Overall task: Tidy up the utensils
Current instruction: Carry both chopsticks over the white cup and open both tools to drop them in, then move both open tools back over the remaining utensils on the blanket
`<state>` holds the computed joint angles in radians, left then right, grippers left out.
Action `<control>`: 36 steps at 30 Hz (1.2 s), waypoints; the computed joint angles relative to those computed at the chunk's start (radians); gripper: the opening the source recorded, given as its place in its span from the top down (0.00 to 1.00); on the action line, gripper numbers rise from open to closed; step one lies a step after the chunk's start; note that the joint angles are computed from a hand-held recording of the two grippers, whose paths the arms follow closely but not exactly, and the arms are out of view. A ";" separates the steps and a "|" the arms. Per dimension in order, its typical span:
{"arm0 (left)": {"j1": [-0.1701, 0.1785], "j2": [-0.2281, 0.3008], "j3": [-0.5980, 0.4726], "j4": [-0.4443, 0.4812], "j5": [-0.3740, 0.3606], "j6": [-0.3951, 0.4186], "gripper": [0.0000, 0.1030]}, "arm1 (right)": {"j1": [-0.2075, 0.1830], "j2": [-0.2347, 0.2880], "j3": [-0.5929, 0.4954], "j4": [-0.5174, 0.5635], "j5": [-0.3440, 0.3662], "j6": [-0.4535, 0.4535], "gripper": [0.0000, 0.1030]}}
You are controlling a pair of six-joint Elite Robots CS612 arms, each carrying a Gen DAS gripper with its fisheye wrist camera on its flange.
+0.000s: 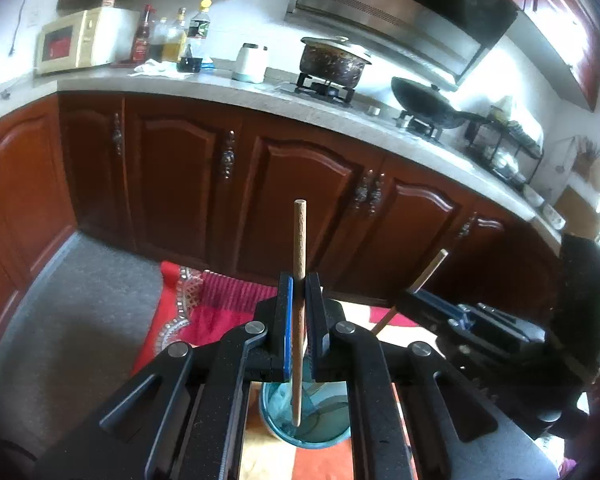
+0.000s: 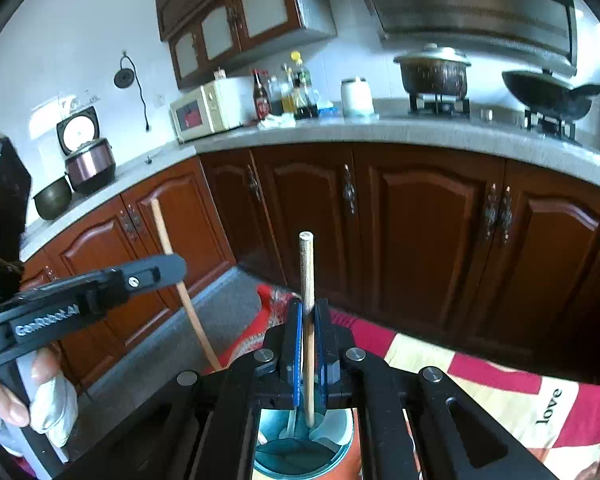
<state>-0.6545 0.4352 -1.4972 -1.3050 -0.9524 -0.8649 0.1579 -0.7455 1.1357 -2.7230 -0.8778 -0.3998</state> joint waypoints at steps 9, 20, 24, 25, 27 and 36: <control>0.011 0.029 0.020 0.068 -0.053 -0.052 0.96 | 0.009 0.053 -0.059 0.135 -0.031 -0.032 0.95; 0.007 0.063 -0.019 0.081 -0.118 -0.107 0.70 | -0.043 0.012 0.000 0.227 0.006 -0.095 0.69; -0.015 0.069 -0.046 0.076 -0.106 -0.073 0.69 | -0.077 -0.028 0.076 0.230 -0.002 -0.126 0.67; -0.022 0.071 -0.053 0.070 -0.108 -0.059 0.69 | -0.084 -0.033 0.089 0.232 -0.008 -0.129 0.67; -0.040 0.077 -0.065 0.056 -0.124 -0.014 0.69 | -0.103 -0.046 0.127 0.252 -0.036 -0.153 0.67; -0.079 0.106 -0.052 -0.001 -0.344 0.109 0.69 | -0.159 -0.048 0.215 0.375 -0.074 -0.181 0.67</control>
